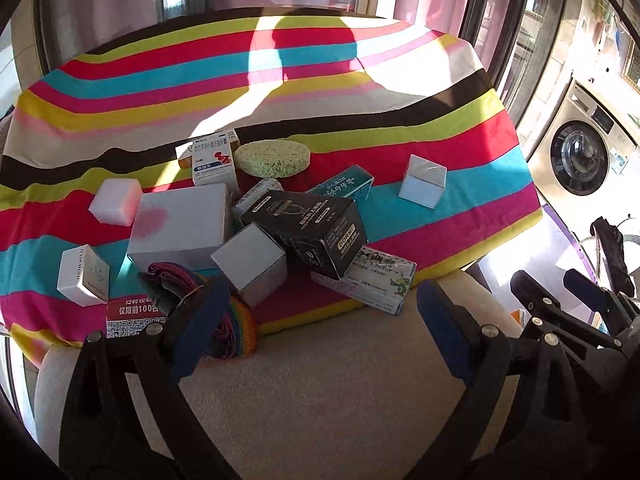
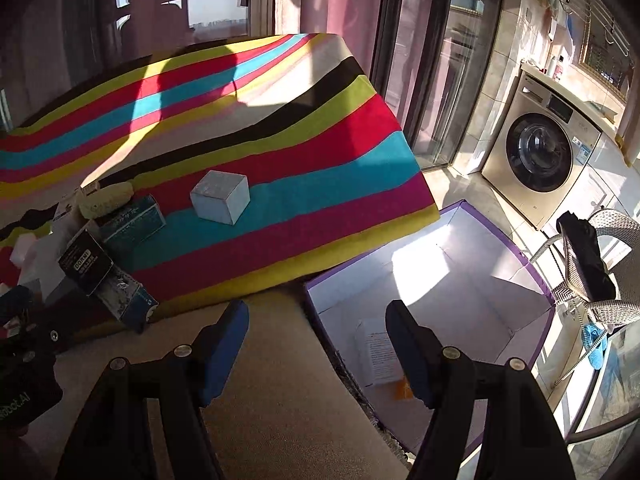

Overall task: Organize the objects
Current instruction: 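Move both tools back over the striped cloth toward the boxes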

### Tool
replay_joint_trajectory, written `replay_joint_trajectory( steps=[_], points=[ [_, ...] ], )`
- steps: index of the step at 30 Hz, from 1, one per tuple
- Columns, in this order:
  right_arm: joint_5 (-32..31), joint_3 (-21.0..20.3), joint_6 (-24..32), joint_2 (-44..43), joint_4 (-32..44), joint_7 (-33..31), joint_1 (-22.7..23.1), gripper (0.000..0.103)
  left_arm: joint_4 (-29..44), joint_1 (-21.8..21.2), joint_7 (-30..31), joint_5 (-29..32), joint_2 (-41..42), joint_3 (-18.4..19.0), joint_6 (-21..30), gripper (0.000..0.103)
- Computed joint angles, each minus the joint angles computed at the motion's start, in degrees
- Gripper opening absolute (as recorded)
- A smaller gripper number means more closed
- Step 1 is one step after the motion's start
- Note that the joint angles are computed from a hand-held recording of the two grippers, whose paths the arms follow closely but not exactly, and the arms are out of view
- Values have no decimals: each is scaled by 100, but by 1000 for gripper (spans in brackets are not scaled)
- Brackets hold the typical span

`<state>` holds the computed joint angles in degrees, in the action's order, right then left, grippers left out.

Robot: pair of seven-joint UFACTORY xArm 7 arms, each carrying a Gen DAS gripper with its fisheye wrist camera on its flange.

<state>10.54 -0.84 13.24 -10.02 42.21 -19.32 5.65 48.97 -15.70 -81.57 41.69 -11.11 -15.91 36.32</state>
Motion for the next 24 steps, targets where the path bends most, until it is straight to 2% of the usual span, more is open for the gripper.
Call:
replay_joint_trajectory(
  steps=[8, 14, 18, 21, 24],
  points=[
    [409, 16, -4, -200, -145, -352, 425, 77, -816, 245, -479, 67, -970, -152, 50, 96],
    [955, -127, -15, -347, -235, -925, 902, 80, -1583, 527, -588, -347, -1996, -331, 138, 96],
    [1467, -269, -13, -382, -245, -1560, 1280, 83, -2090, 690, -464, -808, -2659, -299, 214, 96],
    [1842, -322, 189, -323, -140, -2035, 1469, 83, -2402, 854, -236, -1136, -3036, -176, 197, 96],
    [2130, -234, 242, -268, -88, -2451, 1545, 83, -2625, 1107, -12, -1333, -3296, -101, 150, 96]
  ],
)
